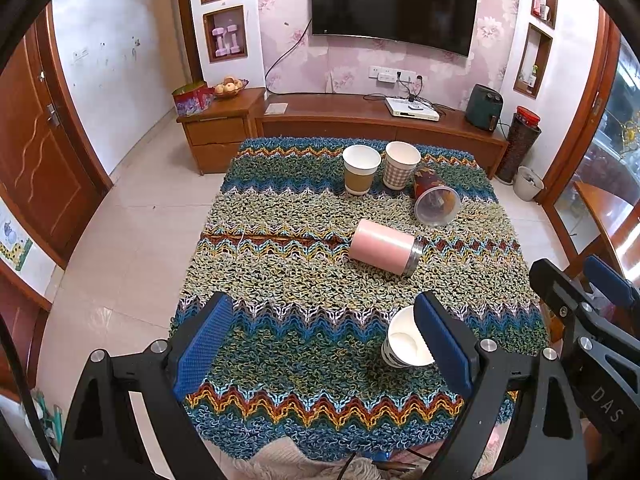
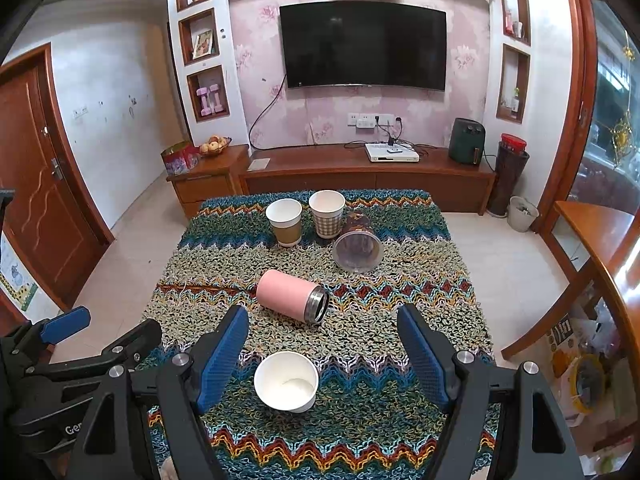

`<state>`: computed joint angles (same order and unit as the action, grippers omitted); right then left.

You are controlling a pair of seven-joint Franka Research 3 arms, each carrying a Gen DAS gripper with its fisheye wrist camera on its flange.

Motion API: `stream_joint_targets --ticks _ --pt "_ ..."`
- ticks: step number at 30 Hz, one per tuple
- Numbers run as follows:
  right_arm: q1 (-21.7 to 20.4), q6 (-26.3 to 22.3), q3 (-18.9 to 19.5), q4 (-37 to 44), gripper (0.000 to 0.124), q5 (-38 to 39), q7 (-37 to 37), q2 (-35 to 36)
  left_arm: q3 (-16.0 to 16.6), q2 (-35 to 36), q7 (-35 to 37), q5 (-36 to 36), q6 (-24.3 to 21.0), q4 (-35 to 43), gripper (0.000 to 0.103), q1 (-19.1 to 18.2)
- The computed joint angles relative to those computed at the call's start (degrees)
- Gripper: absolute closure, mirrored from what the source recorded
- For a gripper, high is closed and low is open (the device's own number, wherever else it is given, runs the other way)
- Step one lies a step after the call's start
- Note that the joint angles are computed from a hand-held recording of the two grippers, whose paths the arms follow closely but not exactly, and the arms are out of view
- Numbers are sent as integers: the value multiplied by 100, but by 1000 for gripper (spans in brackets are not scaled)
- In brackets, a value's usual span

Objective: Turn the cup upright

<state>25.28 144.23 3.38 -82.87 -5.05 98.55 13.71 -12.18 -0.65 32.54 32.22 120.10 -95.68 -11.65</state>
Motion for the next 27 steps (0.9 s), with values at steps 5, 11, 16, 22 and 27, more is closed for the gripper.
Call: stream_joint_targets --ticks 5,11,16,22,27 --pt "5 11 -2 -16 46 -17 11 -3 3 2 8 -7 -8 7 10 0" --pt "10 -11 -3 11 46 -17 14 12 3 1 3 -5 -3 4 10 1" --pt "9 -6 -2 2 46 -13 13 6 3 2 5 -6 -9 7 10 1" --pt "11 -29 -2 9 46 -9 16 8 3 2 -3 3 -21 3 10 1" --pt "11 -33 -4 20 46 -16 17 14 3 2 -2 -2 -19 1 10 2"
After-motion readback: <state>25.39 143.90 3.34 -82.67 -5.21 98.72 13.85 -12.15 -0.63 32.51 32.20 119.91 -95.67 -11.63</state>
